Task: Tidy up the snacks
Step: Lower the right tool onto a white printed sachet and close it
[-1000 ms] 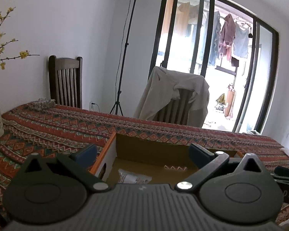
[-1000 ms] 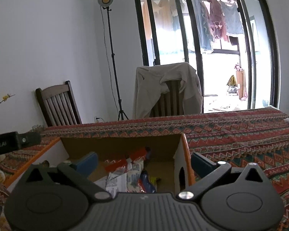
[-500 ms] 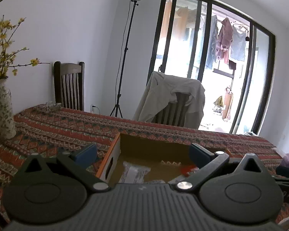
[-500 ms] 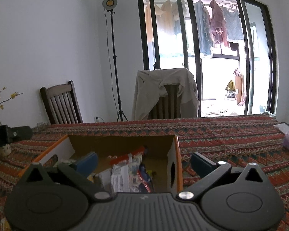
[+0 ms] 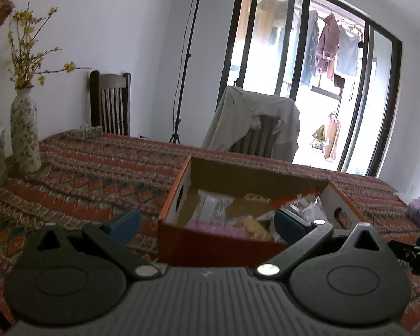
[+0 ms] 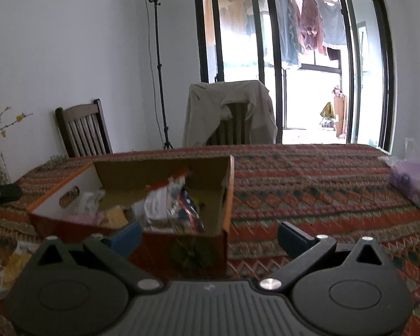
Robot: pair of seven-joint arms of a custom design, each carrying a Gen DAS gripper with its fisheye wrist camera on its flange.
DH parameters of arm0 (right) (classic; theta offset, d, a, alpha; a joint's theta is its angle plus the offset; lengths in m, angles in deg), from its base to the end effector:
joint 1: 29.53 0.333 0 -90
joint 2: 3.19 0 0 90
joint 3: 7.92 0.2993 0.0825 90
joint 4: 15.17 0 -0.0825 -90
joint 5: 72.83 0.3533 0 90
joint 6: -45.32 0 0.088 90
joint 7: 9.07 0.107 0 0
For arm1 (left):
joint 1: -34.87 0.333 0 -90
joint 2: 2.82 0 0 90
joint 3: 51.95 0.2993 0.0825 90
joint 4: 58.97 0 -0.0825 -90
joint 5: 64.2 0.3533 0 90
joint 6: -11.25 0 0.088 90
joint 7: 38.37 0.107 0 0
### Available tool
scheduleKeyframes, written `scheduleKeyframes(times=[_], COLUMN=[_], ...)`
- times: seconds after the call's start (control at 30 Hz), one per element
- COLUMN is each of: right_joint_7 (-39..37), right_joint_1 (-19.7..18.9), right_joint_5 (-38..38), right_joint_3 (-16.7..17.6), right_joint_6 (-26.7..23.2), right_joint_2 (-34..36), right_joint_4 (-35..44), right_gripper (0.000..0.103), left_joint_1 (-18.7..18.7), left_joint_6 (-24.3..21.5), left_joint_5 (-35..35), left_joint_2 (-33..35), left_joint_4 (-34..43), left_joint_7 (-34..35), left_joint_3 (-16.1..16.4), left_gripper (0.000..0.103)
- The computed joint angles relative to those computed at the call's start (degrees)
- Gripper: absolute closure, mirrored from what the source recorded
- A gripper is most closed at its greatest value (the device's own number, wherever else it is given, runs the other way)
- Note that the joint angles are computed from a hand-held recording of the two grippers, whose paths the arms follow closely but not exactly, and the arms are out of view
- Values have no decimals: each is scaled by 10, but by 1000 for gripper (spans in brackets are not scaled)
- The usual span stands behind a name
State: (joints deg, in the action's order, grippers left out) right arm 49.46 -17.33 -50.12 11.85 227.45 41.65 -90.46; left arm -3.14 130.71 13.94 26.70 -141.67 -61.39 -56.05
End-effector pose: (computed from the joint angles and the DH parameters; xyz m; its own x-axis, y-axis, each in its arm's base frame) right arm 0.6931 0.2825 0.4139 0.4928 -0.8647 -0.0969 -0.4234 -0.1410 -0.8949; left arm 0.5534 -0.4208 0.4362 0.4521 -0.8791 0.1511 -0.2790 -0.3002 -0.9121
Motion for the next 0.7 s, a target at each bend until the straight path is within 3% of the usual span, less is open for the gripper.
scheduleKeyframes(times=[0.27,0.4,0.7], right_joint_7=[-20,-19,-32], right_joint_1=[-49,-58,-110], right_joint_5=[3,-2,2], right_joint_3=[41,41,82], right_joint_6=[26,32,15], right_joint_2=[-37,-54,-74], right_joint_4=[-86,-119,-168], right_gripper=[0,0,0], left_joint_1=[2,6,16], left_joint_6=[2,4,0], left_joint_5=[-8,-8,-12], left_joint_2=[-27,-38,-46], left_joint_4=[-62,-91,-131], left_joint_7=[-16,-21,-56], left_joint_3=[-17,-26,-39], left_gripper=[0,0,0])
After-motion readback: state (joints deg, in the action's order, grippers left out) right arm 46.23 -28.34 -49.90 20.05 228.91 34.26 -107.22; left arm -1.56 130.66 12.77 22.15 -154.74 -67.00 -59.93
